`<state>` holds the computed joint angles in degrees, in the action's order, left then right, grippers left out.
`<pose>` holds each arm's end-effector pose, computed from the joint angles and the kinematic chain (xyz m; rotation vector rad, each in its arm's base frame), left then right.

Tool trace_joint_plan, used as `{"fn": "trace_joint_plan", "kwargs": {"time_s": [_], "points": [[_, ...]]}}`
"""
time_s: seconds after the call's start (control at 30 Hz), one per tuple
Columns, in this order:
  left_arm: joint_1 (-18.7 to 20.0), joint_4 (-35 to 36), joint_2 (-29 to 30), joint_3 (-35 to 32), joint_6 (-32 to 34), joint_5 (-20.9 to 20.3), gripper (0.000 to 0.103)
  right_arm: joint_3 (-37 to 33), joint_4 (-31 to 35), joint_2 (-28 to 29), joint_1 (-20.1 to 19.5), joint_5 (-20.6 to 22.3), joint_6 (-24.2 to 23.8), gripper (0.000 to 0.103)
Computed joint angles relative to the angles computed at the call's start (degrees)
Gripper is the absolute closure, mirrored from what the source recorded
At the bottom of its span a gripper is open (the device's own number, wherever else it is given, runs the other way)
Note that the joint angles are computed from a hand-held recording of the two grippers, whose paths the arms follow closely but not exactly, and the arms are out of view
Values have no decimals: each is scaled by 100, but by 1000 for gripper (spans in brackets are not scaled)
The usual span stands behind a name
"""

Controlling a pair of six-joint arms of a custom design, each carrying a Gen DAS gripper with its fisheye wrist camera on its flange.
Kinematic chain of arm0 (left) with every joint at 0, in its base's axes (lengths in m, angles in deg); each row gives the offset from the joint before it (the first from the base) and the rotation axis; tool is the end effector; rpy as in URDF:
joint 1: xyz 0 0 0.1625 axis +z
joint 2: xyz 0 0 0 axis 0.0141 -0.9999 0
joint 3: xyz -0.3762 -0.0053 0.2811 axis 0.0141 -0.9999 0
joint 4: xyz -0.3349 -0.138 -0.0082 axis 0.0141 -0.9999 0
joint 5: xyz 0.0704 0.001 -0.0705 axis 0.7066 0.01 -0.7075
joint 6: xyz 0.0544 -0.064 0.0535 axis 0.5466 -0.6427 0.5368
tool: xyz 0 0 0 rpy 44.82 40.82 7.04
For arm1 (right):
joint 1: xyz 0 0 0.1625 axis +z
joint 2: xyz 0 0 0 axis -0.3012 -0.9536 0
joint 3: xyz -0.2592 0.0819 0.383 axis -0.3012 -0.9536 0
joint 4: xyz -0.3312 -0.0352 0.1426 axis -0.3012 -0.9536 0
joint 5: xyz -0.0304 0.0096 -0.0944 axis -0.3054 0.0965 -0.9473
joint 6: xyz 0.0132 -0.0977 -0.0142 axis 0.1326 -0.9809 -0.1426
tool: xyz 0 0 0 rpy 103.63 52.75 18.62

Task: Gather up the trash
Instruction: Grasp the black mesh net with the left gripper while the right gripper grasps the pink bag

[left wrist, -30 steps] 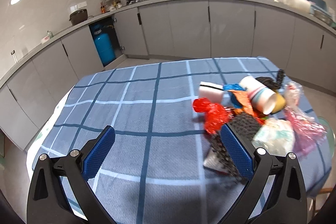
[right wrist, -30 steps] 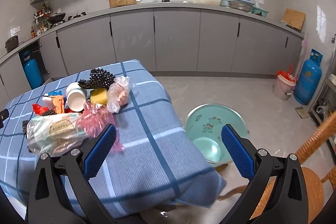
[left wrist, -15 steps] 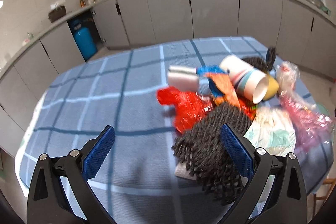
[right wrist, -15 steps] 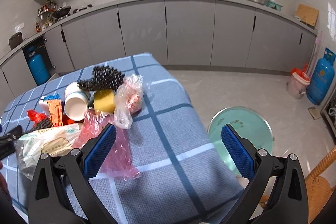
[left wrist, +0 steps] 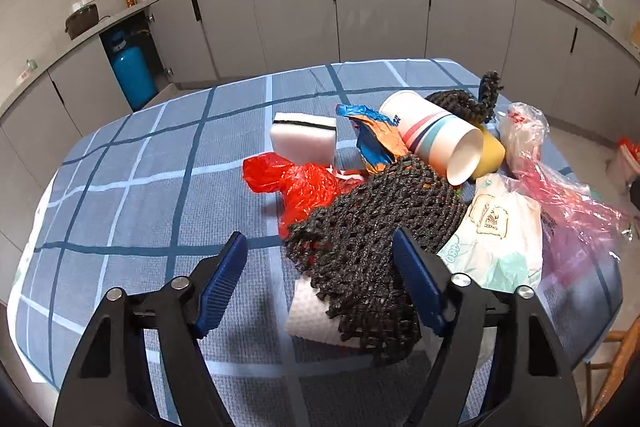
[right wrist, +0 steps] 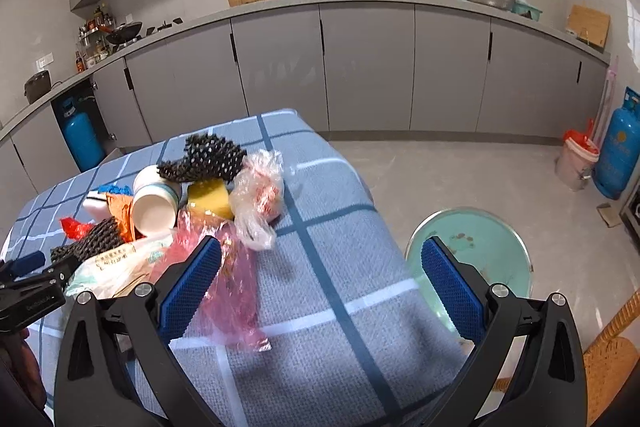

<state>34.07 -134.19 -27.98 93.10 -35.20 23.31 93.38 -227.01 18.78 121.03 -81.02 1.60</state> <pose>-0.1477 -0.3744 0.1694 -0.3227 1.8427 -1.0222 0.2255 -0.4964 0.1008 0.9089 -2.3943 0.9290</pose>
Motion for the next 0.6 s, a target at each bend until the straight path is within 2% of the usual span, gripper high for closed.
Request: {"fn": "trace_joint_plan", "kwargs": {"time_s": [0.03,0.07,0.13,0.2,0.33,0.47,0.6], "points": [[0,-179,-31,64,132,19,49,-38,40,4,9,5,17,5],[5,-485,-67,156,353,30,53,-59,50,19,17,-2,20,5],[18,-932,-63,275,671,38,77,-85,101,76,42,-16,20,5],[34,-1312,-41,364,999,50,95,-66,136,121,55,-7,32,5],[-118,-835,-44,315,663,156,98,6,93,164,75,21,13,5],[-347,114,-203,155,-27,233,99,54,42,105,57,61,65,5],[-662,2064,-238,-298,-1503,197,99,103,12,32,72,165,37,5]]}}
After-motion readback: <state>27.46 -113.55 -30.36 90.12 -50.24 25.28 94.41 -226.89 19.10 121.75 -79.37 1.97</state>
